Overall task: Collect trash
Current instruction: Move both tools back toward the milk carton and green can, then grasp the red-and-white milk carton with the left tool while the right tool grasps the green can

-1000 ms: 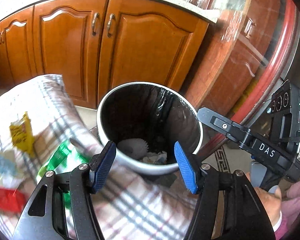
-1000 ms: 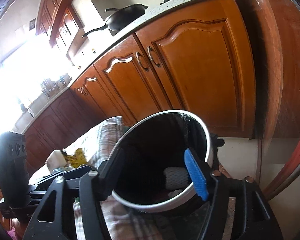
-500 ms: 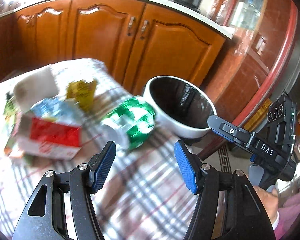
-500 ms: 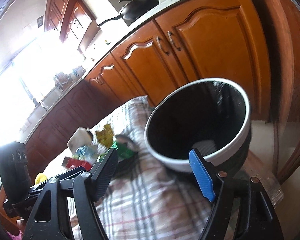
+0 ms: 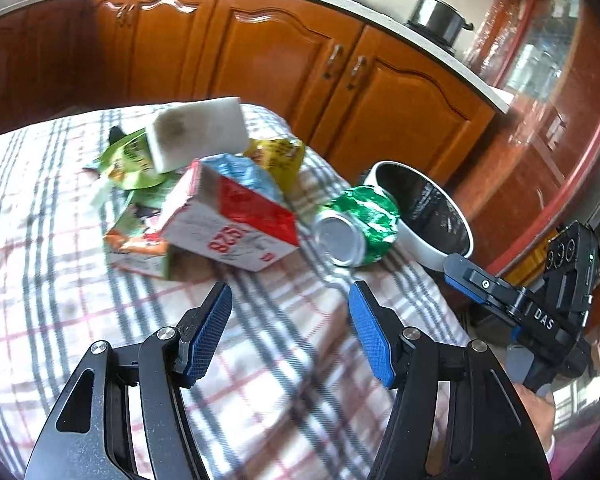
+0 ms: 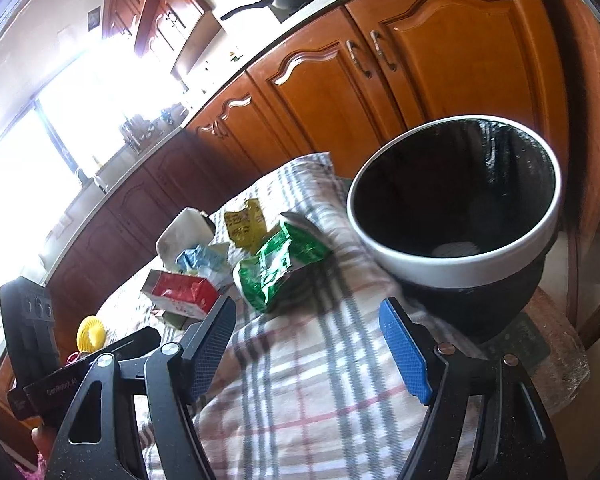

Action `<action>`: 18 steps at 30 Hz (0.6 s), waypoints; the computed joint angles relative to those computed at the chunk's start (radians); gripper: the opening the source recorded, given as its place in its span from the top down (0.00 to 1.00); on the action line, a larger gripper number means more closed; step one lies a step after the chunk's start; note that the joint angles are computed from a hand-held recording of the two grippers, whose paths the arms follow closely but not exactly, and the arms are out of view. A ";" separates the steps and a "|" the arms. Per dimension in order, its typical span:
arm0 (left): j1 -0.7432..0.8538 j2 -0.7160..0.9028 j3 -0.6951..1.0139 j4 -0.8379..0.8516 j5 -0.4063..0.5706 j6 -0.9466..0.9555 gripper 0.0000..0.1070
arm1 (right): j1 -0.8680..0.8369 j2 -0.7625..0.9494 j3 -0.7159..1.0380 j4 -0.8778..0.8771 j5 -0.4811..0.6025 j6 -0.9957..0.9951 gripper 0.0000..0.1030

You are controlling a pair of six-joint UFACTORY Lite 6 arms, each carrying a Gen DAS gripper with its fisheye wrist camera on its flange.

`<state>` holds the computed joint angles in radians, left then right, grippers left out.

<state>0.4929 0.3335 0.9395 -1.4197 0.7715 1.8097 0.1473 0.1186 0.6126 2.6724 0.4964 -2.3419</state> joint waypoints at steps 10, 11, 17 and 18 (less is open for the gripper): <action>0.003 0.067 0.071 0.016 -0.013 -0.092 0.31 | 0.060 0.070 0.057 0.034 -0.014 -0.014 0.26; 0.002 0.083 0.088 0.021 -0.010 -0.112 0.30 | 0.061 0.076 0.063 0.031 -0.014 -0.009 0.26; -0.019 0.207 0.236 0.066 0.012 -0.300 0.27 | 0.058 0.123 0.107 -0.005 -0.010 0.034 0.27; -0.021 0.231 0.265 0.070 0.023 -0.337 0.27 | 0.055 0.131 0.116 -0.019 -0.010 0.046 0.27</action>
